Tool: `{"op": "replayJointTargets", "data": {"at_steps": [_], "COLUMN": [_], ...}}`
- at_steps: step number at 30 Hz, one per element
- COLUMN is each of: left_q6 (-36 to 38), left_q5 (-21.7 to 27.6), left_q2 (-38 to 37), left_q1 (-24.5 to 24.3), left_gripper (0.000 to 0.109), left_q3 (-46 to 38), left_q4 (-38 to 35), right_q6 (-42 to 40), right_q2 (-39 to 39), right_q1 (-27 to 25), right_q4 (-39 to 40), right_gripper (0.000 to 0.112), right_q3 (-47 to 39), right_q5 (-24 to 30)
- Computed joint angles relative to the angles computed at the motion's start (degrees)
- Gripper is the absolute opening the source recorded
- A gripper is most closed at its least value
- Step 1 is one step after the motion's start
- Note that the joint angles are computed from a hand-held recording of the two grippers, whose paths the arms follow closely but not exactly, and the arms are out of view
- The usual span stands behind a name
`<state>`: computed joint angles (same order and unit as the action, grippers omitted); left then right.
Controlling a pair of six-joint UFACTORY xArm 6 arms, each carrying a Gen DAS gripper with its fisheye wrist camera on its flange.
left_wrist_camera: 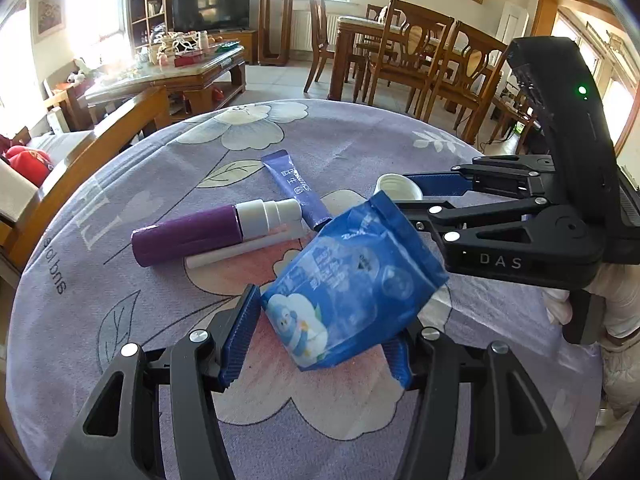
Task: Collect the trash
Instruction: 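Grasp the blue wet-wipe pack with the left tool while the right tool grasps the white lid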
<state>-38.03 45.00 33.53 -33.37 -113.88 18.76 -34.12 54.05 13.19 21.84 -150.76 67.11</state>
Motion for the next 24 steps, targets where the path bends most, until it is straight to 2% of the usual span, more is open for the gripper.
{"op": "replayJointTargets", "data": {"at_steps": [10, 12, 14, 20, 24], "left_q6": [0.70, 0.81, 0.75, 1.18, 1.83], "left_q5": [-1.14, -1.36, -2.02, -3.38, -5.62], "left_q2": [-0.50, -0.53, -0.73, -1.33, -2.38], "left_q1": [0.03, 0.02, 0.14, 0.32, 0.64], "left_gripper": [0.055, 0.050, 0.041, 0.028, 0.026], "left_q3": [0.81, 0.87, 1.26, 2.43, 4.44], "left_q4": [-0.98, -1.00, -1.43, -2.45, -4.28], "right_q6": [-0.79, -0.98, -1.10, -1.33, -1.58], "right_q2": [-2.18, -2.96, -3.51, -5.79, -7.85], "right_q1": [-0.28, -0.34, -0.42, -0.53, -0.87], "right_q4": [1.40, 1.69, 2.00, 2.97, 4.06], "right_gripper": [0.037, 0.037, 0.037, 0.037, 0.037], "right_q3": [3.96, 5.32, 6.26, 10.02, 13.23], "right_q5": [-2.01, -2.53, -2.87, -4.11, -4.72]}}
